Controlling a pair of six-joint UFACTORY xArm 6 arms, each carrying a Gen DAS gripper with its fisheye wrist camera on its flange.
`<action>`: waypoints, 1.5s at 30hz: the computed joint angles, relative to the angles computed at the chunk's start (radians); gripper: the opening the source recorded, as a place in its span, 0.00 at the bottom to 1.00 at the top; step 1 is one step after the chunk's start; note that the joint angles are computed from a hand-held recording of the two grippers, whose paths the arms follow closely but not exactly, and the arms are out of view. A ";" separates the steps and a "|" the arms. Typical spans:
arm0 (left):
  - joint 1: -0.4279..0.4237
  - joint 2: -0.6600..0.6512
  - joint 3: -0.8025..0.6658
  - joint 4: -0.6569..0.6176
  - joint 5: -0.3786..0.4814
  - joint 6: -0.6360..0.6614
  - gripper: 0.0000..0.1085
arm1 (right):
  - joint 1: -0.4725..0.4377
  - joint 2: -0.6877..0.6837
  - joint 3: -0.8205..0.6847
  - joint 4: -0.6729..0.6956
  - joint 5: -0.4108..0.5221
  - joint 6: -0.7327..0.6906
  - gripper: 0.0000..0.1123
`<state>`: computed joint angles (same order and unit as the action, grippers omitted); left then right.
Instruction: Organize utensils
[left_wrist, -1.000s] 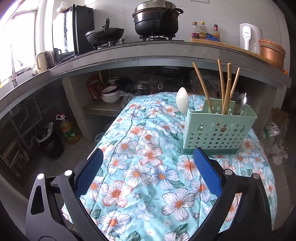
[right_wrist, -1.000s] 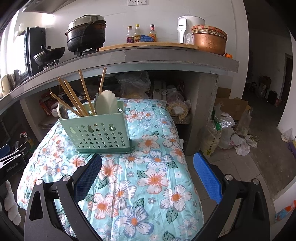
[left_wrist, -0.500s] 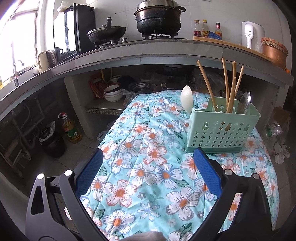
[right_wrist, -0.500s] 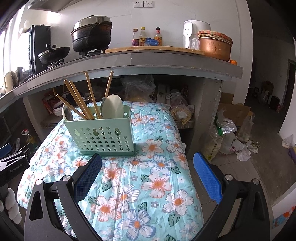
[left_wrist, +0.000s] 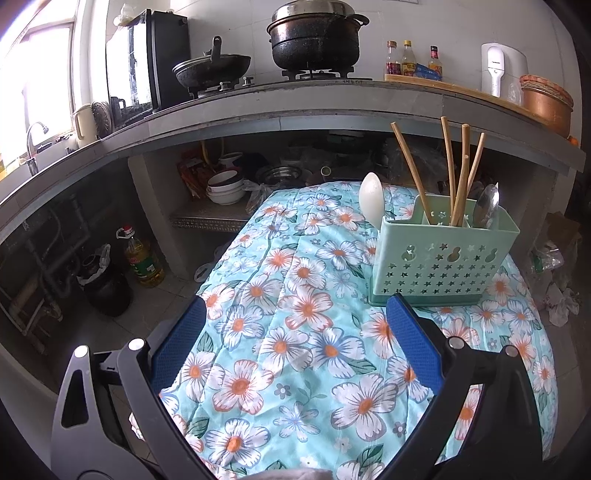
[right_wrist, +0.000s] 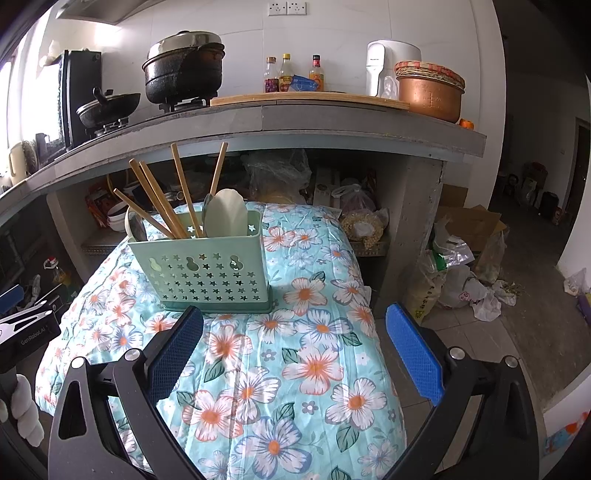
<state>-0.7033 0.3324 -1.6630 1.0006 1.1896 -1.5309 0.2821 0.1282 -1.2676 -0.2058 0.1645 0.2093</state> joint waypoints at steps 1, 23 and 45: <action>0.000 0.000 0.000 0.000 -0.001 0.001 0.87 | 0.000 0.000 0.000 0.000 0.000 0.000 0.86; -0.001 0.003 -0.004 -0.005 -0.003 0.006 0.87 | 0.002 -0.001 0.001 0.012 0.001 -0.014 0.86; 0.000 0.004 -0.004 -0.007 -0.005 0.009 0.87 | 0.004 -0.003 0.004 0.019 -0.001 -0.023 0.86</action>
